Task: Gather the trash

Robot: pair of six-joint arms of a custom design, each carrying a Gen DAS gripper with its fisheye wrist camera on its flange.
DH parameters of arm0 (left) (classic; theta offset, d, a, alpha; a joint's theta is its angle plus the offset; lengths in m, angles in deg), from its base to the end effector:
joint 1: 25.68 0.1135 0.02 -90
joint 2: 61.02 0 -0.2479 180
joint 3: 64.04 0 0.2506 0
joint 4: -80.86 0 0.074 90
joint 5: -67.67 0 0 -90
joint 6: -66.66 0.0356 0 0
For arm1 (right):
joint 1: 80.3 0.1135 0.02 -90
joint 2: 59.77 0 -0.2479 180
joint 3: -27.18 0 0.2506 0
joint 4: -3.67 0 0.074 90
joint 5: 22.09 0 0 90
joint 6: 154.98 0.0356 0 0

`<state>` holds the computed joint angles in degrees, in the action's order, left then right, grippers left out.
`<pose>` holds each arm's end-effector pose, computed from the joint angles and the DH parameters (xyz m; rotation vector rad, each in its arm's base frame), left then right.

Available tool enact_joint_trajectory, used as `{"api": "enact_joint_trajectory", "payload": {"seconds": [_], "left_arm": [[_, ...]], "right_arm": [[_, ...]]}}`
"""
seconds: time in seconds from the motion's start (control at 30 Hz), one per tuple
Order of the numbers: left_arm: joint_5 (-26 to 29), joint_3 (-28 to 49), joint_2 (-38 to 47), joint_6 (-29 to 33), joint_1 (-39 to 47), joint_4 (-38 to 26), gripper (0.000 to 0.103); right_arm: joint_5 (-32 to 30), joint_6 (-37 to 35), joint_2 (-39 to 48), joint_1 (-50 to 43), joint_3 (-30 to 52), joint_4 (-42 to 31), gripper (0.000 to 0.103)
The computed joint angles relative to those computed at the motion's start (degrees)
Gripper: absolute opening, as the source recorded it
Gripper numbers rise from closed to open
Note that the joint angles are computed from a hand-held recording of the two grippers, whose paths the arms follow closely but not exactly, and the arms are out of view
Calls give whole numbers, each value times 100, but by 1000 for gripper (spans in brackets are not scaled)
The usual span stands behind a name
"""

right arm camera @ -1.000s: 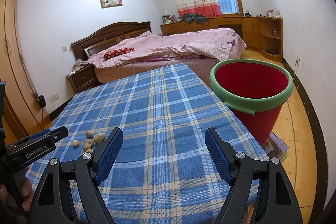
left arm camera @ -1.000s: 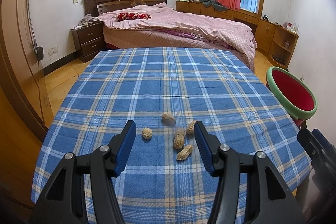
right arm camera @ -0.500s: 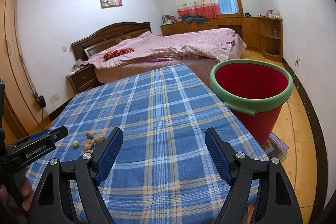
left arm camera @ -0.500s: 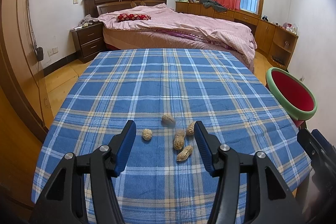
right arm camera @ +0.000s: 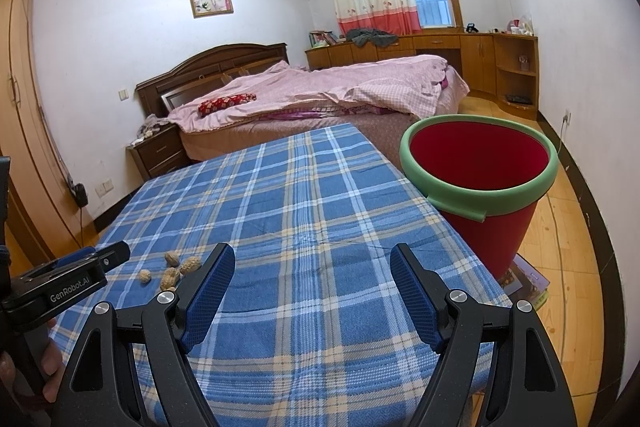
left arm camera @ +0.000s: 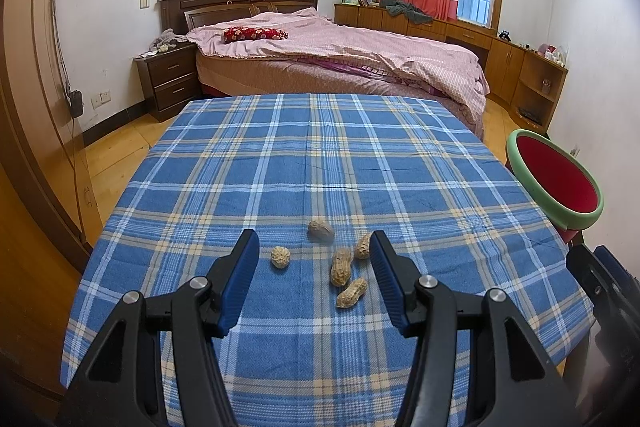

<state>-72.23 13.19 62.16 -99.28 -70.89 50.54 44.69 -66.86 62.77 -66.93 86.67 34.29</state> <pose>0.2680 -0.2313 0.0467 -0.7204 2.1441 0.2794 0.3441 0.0962 0.0419 -0.5188 2.0706 0.5503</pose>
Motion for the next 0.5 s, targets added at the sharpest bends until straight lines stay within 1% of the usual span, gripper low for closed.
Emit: {"api": "enact_joint_trajectory", "payload": {"seconds": [0.5], "left_arm": [[-52, 2, -55, 45, 22, -8, 57]], "right_arm": [[20, 37, -43, 25, -40, 27, 81]]}}
